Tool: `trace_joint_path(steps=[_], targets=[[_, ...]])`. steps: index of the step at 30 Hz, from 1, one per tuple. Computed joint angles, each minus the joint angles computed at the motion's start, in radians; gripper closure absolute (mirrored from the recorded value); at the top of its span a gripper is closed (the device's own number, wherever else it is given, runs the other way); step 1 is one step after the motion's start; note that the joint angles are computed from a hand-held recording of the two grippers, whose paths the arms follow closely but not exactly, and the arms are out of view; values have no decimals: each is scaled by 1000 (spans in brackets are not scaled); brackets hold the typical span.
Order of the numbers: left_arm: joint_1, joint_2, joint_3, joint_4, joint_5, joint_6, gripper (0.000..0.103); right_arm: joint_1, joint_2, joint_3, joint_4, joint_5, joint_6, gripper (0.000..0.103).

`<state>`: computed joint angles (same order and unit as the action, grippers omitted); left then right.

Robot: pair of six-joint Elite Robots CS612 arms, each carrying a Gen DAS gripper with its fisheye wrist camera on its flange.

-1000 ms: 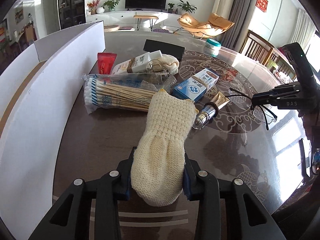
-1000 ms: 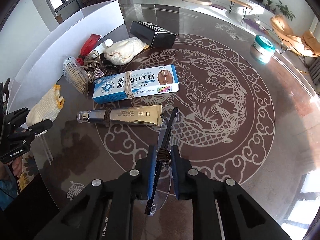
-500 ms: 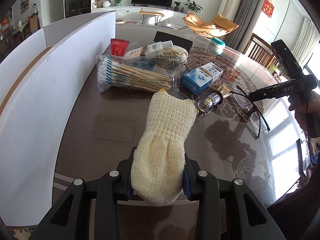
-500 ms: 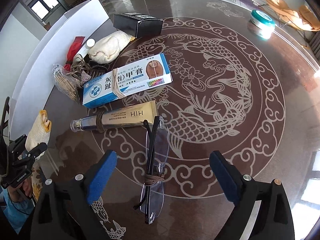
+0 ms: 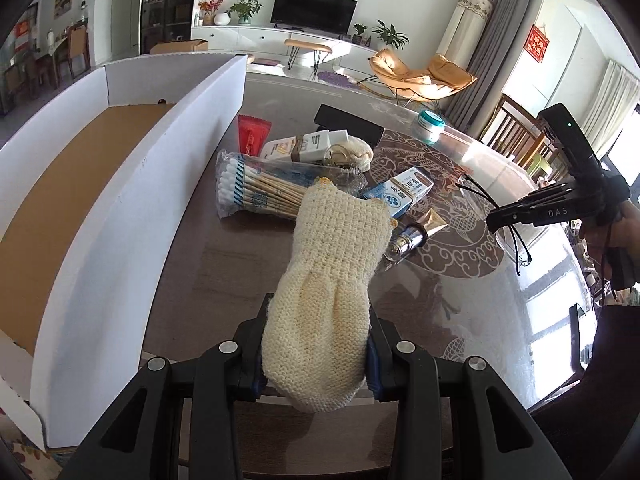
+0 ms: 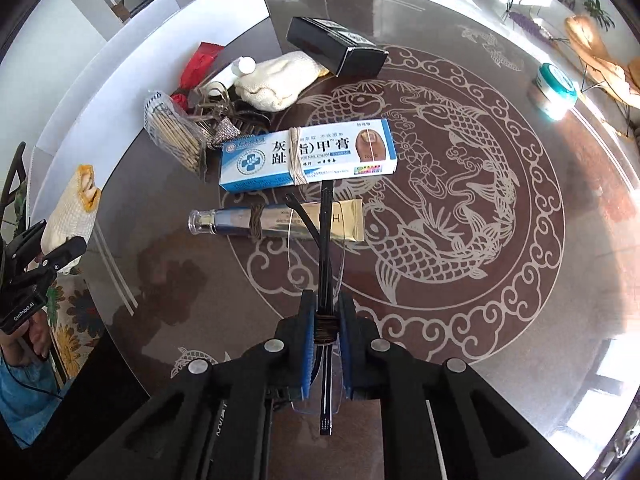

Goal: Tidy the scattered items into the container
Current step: 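Lift the glove with the left gripper while the right gripper carries the eyeglasses to the box, then open the left gripper over the box while the right gripper releases the eyeglasses inside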

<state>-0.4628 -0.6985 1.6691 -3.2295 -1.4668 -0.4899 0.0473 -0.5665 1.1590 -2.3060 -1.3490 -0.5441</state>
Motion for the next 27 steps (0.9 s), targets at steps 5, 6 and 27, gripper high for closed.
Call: trace_joint_path(steps=[5, 6, 27], targets=[[42, -55, 52, -24, 77, -39, 66, 53, -14, -62, 9, 84, -38, 91], [54, -64, 60, -16, 99, -57, 66, 71, -11, -83, 21, 104, -49, 91], [167, -46, 14, 332, 267, -229, 19, 335, 238, -418, 99, 26, -242, 65]])
